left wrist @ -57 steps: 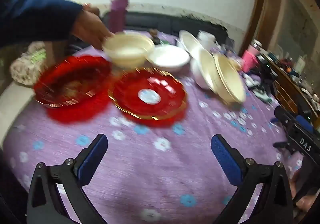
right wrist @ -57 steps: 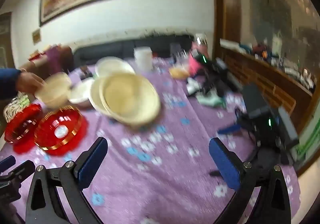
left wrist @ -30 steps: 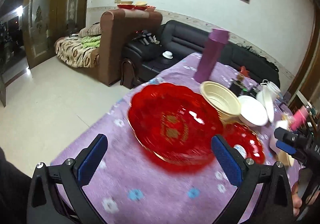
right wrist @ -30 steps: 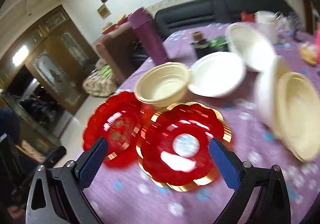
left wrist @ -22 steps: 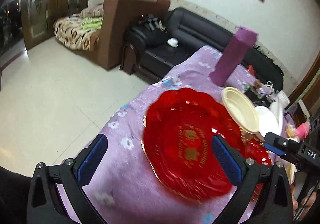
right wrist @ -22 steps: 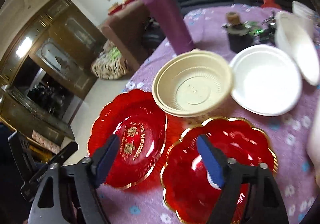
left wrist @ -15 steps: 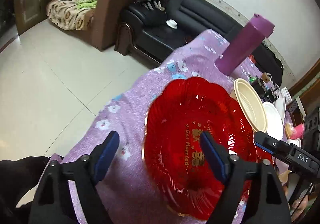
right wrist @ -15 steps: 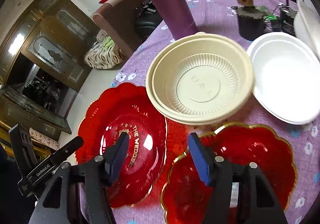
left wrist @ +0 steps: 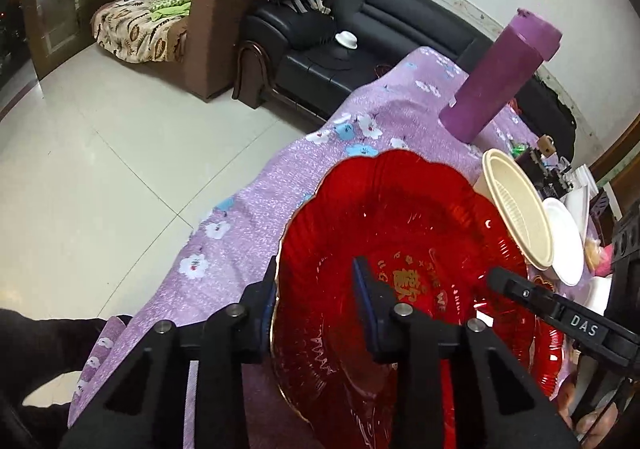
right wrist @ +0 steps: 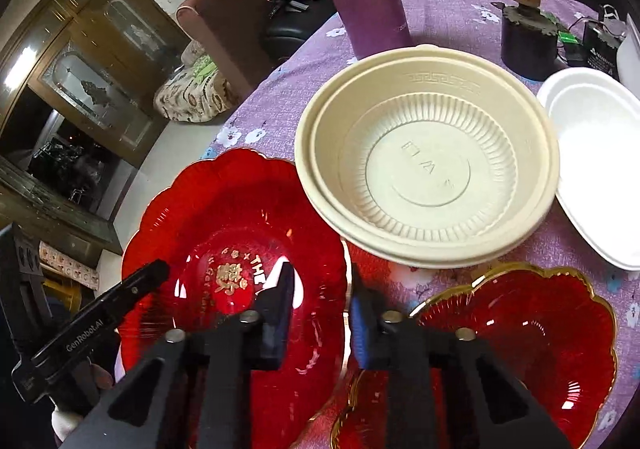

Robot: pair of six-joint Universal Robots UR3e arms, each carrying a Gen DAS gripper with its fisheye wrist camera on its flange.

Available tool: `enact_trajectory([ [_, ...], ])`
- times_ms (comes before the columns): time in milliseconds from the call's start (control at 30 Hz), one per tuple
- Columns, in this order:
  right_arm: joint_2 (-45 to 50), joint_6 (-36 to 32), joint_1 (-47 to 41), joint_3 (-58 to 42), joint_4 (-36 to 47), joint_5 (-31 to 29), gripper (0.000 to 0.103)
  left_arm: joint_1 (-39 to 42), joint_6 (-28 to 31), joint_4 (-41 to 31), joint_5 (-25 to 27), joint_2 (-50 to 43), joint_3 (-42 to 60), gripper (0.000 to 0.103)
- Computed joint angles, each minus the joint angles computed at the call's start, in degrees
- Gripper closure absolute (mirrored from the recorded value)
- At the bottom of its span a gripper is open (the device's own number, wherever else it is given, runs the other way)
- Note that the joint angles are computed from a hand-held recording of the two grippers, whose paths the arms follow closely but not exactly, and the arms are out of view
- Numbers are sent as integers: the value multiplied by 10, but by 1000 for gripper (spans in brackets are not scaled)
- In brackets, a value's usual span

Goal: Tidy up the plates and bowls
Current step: 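Grasp the large red plate rim with both grippers and lift it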

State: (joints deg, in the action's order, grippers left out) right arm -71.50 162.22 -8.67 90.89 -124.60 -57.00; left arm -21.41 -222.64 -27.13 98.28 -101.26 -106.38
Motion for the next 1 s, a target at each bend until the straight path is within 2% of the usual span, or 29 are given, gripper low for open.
enact_trajectory([
  [67, -18, -7, -7, 16, 4, 7, 80, -7, -3, -3, 8, 16, -6, 71],
  [200, -72, -25, -11, 71, -9, 9, 80, -48, -23, -22, 67, 52, -21, 71],
  [267, -105, -35, -14, 108, -18, 15, 80, -60, -35, -24, 81, 72, -38, 71],
  [567, -226, -96, -42, 246, 0, 40, 80, -91, -98, -16, 100, 144, -136, 71],
  [833, -238, -75, -41, 307, -54, 24, 79, -100, -105, -47, 110, 118, -122, 70],
  [900, -271, -86, -57, 323, -37, 38, 73, -108, -112, -57, 122, 129, -119, 62],
  [933, -288, -101, -67, 326, -23, 47, 64, -116, -121, -65, 135, 134, -114, 58],
  [967, -312, -113, -79, 335, -12, 53, 53, -127, -132, -70, 152, 138, -111, 48],
  [1000, -332, -122, -87, 342, -1, 57, 48, -140, -145, -80, 171, 144, -107, 42],
])
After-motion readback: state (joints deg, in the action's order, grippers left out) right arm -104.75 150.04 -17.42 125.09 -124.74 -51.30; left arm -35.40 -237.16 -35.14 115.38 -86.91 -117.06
